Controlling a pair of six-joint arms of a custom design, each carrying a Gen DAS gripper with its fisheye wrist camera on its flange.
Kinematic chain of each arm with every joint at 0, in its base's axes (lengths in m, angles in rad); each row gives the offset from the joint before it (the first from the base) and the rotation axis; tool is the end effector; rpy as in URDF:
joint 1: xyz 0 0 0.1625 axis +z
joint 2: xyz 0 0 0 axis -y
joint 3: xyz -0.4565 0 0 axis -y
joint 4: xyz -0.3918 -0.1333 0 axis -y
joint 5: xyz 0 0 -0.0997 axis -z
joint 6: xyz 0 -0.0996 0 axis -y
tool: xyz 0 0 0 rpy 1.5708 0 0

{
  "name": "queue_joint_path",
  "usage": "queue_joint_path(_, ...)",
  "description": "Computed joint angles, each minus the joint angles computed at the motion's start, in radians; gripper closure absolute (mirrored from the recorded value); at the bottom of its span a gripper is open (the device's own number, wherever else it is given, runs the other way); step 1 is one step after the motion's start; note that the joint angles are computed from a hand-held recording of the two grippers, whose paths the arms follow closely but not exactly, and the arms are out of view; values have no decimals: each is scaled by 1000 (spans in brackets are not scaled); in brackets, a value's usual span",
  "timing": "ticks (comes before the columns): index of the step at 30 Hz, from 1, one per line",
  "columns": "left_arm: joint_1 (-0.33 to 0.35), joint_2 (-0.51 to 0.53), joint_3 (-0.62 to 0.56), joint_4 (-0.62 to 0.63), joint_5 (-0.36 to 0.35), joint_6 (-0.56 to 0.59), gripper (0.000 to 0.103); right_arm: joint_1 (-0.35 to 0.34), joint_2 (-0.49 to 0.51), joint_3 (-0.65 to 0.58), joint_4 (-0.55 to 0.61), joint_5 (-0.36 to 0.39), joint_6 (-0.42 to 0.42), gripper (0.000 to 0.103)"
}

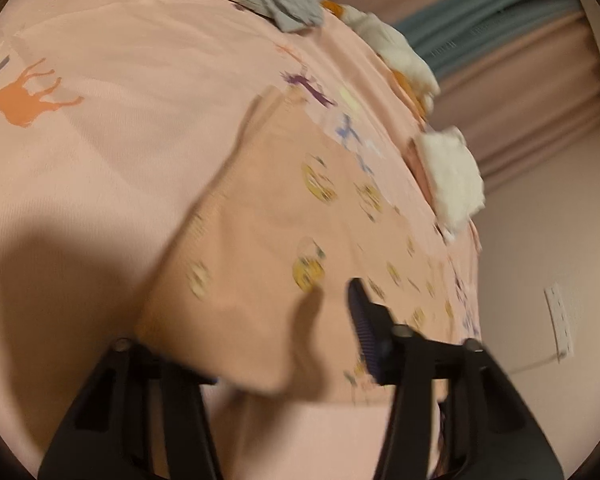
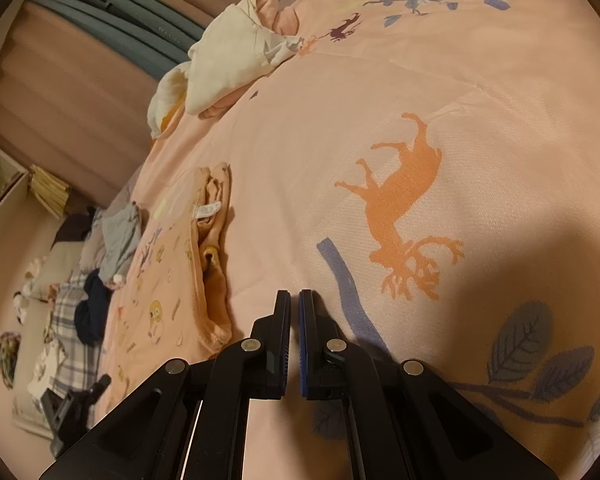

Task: Fold small clothes
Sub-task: 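Grasp the folded shirt edge with the left gripper and lift it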

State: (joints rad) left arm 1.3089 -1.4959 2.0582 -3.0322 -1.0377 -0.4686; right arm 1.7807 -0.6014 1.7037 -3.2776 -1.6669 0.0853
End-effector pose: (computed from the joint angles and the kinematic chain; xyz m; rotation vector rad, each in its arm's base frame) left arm 0.0495 -0.5256 0.4335 -0.6116 2.5619 -1.4315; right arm 0.2652 -0.6507 0.0463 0.1415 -2.9896 0.9441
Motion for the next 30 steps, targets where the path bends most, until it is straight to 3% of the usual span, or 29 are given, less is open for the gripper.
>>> queue_joint_path(1, -3, 11, -8, -2, 38, -1, 78, 7, 2, -5, 3, -18, -2, 103)
queue_joint_path(2, -4, 16, -14, -1, 64, 1, 84, 16, 4, -12, 10, -44, -8, 102)
queue_joint_path(5, -11, 37, -16, -39, 130, 24, 85, 64, 17, -49, 47, -160, -69, 97)
queue_joint_path(7, -41, 55, -19, -45, 213, 59, 86, 92, 29, -78, 75, -216, -93, 97)
queue_joint_path(11, -81, 95, -16, -75, 357, 148, 87, 113, 26, -111, 132, -132, -121, 97)
queue_joint_path(15, -61, 89, -22, -59, 328, 130, 85, 162, 49, -179, 146, -89, -201, 97)
queue_joint_path(20, -67, 94, -16, -72, 342, 147, 86, 202, 137, -326, 289, 6, -302, 97)
queue_joint_path(26, -70, 97, -25, -58, 346, 157, 88, 201, 267, -497, 584, 25, -295, 97)
queue_joint_path(30, -98, 119, -29, -85, 407, 222, 93, 194, 278, -498, 606, 20, -283, 97)
